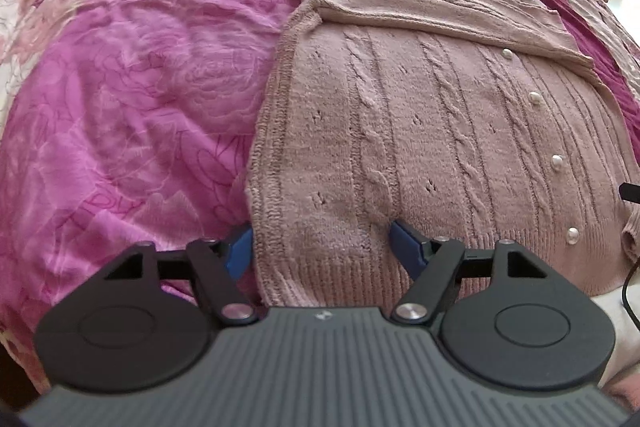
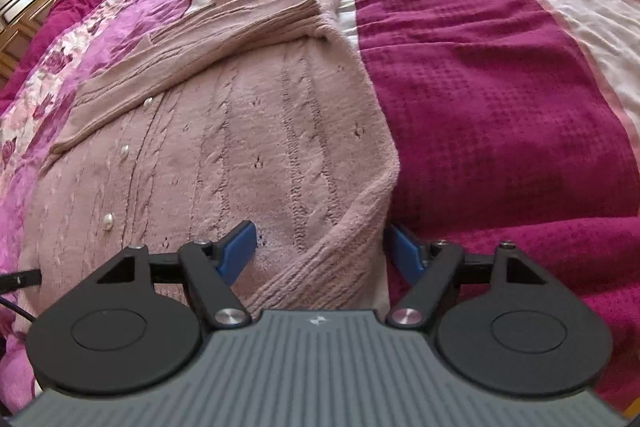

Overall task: Fold small clothes
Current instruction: 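Close both tools on the cardigan hem edge, then lift the hem with both tools and fold it toward the collar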

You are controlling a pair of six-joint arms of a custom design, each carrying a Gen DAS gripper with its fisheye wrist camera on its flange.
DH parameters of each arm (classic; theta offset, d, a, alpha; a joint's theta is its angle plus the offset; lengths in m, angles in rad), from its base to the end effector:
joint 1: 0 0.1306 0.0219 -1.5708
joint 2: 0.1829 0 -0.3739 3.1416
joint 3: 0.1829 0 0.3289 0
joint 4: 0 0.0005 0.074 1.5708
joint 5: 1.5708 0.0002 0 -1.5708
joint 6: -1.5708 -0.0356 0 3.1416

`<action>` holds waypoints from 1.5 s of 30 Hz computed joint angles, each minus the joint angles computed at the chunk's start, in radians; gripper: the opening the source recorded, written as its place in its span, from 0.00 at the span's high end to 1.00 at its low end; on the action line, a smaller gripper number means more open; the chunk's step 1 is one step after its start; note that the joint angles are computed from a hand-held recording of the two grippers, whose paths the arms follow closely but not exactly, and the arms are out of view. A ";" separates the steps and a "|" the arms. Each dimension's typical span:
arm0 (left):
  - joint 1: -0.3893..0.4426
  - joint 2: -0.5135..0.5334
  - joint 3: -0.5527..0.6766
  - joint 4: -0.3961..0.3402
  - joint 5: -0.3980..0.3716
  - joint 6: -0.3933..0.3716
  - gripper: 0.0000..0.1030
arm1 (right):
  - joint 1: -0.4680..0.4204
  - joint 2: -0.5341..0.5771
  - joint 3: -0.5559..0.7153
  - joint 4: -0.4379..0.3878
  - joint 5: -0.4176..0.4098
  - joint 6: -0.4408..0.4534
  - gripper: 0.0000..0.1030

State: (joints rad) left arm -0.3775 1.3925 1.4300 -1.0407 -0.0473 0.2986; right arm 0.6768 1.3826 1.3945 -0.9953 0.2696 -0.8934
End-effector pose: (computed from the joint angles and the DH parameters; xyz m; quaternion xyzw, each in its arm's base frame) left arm 0.3825 -0.1504 0.4243 0.0312 0.9592 -0.0714 0.2716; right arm 0.3248 0.2482 0.4181 0.1412 0.9387 0.1118 0.2938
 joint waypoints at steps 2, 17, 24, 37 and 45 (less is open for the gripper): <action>0.002 0.001 0.002 0.000 0.000 0.000 0.36 | -0.002 0.002 0.006 0.000 -0.010 0.006 0.37; 0.006 -0.011 0.015 0.012 0.005 0.040 0.88 | -0.023 -0.060 -0.065 0.098 -0.049 -0.011 0.84; 0.004 -0.011 0.023 0.059 0.043 0.081 0.89 | -0.048 -0.119 -0.150 0.262 -0.095 -0.068 0.87; 0.019 -0.006 0.067 0.169 0.026 0.119 0.89 | -0.094 -0.147 -0.202 0.472 -0.131 -0.112 0.88; 0.031 0.032 0.118 0.224 -0.038 0.171 0.89 | -0.130 -0.135 -0.208 0.581 -0.063 -0.135 0.88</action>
State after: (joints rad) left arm -0.3465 1.4248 1.5478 -0.8166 -0.0854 0.4692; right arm 0.5465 1.2473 1.1863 -0.4141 0.2066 -1.0282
